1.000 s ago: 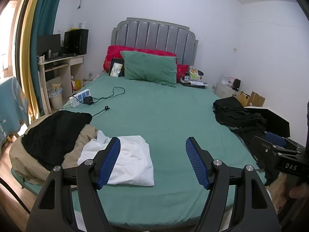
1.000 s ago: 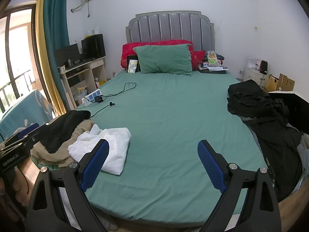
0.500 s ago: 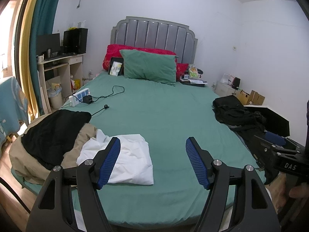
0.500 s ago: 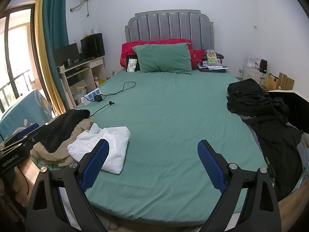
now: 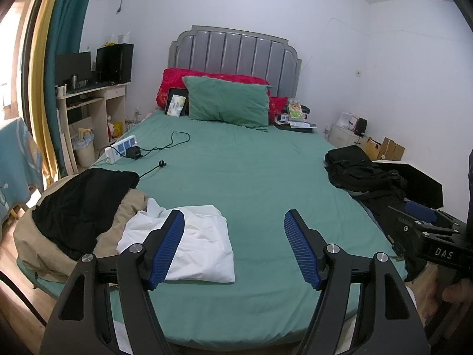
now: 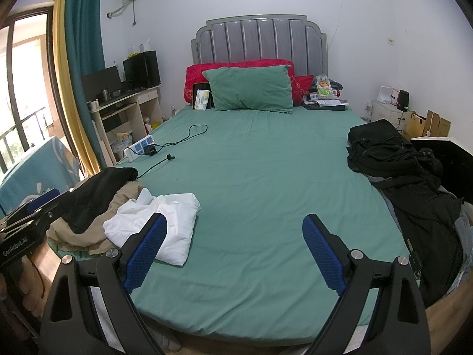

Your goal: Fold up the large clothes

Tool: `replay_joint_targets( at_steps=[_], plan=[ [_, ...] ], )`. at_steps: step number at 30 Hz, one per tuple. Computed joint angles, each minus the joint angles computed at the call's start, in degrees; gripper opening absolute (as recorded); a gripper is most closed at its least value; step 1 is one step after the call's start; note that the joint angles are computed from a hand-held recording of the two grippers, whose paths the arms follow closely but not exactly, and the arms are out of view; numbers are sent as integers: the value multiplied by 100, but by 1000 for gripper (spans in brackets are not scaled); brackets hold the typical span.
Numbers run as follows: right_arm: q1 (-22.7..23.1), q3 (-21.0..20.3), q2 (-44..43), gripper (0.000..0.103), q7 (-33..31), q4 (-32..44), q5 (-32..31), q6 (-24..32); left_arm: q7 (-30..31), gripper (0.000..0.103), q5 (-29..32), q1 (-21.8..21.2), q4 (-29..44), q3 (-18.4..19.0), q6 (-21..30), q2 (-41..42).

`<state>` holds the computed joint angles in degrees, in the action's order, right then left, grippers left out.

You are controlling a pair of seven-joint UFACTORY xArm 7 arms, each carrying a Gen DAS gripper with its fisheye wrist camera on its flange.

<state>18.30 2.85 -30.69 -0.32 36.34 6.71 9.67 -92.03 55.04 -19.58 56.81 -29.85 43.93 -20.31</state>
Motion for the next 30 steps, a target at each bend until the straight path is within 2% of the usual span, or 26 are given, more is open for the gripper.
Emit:
replay_joint_targets(
  at_steps=[12, 20, 30],
  plan=[
    [-53, 49, -8, 92, 94, -26, -69, -7, -11, 74, 27, -17, -17, -2, -23, 9],
    [-54, 69, -11, 92, 122, -41, -95, -9, -34, 74, 48, 19, -115, 49, -281, -30],
    [-110, 103, 342, 92, 162, 118, -143, 57, 249, 74, -123, 146, -250, 255, -608, 91]
  ],
)
